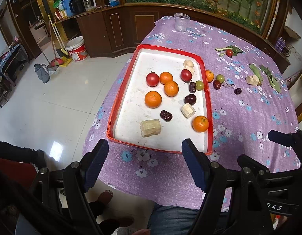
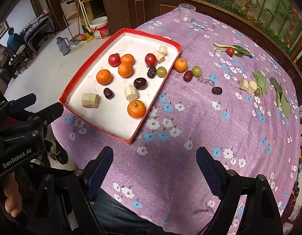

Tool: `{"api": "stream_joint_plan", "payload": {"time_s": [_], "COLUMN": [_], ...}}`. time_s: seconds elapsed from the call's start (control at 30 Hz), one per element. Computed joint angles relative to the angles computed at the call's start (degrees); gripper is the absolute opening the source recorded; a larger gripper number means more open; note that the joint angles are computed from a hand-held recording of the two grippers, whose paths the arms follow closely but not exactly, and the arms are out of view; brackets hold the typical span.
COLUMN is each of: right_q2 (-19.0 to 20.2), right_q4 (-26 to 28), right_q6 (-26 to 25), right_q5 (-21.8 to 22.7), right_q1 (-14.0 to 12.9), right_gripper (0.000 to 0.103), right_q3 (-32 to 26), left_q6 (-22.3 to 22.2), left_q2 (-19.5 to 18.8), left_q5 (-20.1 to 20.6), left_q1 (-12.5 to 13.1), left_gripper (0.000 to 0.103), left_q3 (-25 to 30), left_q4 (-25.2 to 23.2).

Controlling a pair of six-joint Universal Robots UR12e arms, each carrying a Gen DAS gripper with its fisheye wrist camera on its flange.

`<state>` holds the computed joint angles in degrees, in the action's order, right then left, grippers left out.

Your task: Organize fruits

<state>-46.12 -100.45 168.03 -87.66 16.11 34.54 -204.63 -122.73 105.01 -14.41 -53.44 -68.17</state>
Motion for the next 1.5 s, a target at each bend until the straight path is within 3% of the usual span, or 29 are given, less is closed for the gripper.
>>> {"api": "stream_joint_plan", "payload": {"time_s": [1.27, 1.5], "right_q2": [0.04, 0.05], "right_q4": [-1.68, -1.76], "right_q6": [0.01, 0.04], "right_q5": [0.28, 0.14], "right_q1": [0.44, 0.43], "right_gripper": [0.088, 0.088], "right_q3": [0.00, 0.01], "left_q6": [0.65, 0.95], "left_q2": [0.18, -0.10], "left_q5": [1.40, 0.04], "left_q1": [-0.14, 0.19], "left_gripper": [0.077, 0.077], "left_q3": [-0.45, -0.03], "left_q4": [0.84, 0.36]}}
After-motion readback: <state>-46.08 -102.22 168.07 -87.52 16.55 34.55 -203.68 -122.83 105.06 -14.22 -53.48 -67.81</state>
